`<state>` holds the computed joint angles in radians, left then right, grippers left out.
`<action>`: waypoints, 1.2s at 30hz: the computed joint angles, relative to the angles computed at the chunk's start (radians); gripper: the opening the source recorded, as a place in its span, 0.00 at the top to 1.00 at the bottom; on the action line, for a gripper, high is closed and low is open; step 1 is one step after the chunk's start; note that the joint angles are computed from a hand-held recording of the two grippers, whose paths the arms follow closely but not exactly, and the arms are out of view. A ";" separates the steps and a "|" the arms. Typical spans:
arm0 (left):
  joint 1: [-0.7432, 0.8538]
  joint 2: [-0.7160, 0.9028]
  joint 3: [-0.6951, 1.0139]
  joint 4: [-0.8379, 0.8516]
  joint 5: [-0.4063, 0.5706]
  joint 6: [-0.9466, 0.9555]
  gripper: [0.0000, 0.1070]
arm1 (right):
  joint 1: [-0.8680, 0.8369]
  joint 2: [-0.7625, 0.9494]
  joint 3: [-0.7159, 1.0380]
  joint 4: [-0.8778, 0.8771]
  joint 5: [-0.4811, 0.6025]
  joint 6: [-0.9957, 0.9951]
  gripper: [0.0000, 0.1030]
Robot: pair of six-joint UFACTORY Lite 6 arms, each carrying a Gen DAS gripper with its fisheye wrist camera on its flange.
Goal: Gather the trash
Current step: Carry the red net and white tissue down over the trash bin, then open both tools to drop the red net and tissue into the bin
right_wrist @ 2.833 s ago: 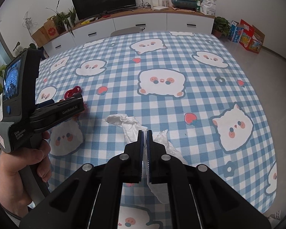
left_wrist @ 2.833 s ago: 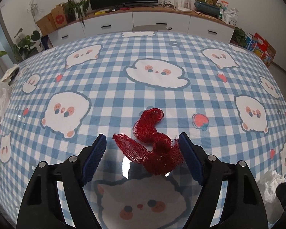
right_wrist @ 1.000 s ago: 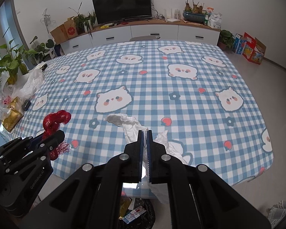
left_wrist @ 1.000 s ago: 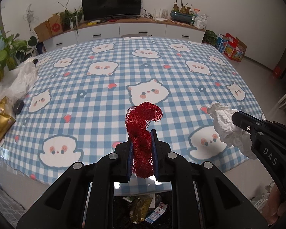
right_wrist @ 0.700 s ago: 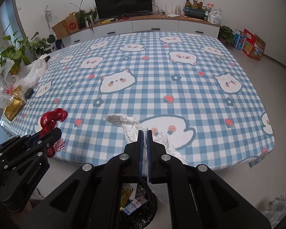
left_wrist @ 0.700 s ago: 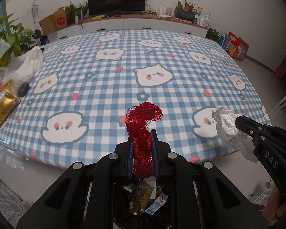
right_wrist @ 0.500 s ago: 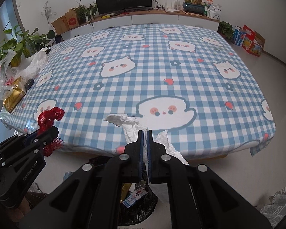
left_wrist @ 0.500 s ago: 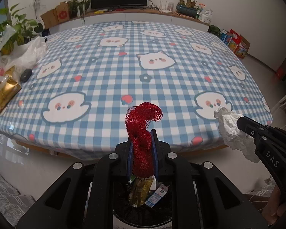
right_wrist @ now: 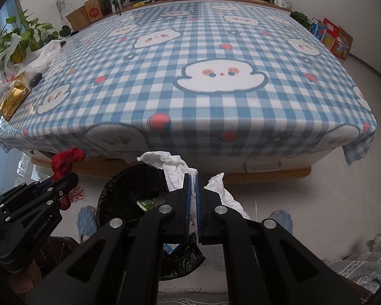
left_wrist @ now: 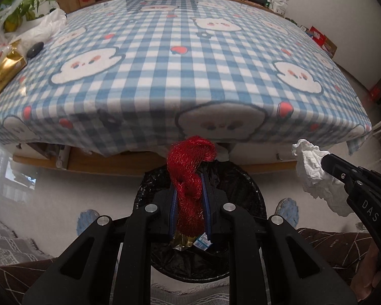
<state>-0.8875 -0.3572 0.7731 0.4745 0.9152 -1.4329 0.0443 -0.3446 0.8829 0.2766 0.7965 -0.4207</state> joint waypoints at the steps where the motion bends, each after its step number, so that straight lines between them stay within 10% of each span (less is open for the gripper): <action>1: -0.010 -0.002 -0.023 0.007 -0.017 -0.020 0.85 | 0.005 -0.013 -0.030 -0.004 -0.016 0.001 0.97; 25: -0.077 0.345 -0.136 0.156 -0.388 -0.299 0.84 | -0.082 0.121 -0.295 -0.005 -0.280 -0.097 0.96; 36: -0.089 0.338 -0.184 0.201 -0.380 -0.359 0.43 | -0.060 0.123 -0.313 0.006 -0.309 -0.090 0.95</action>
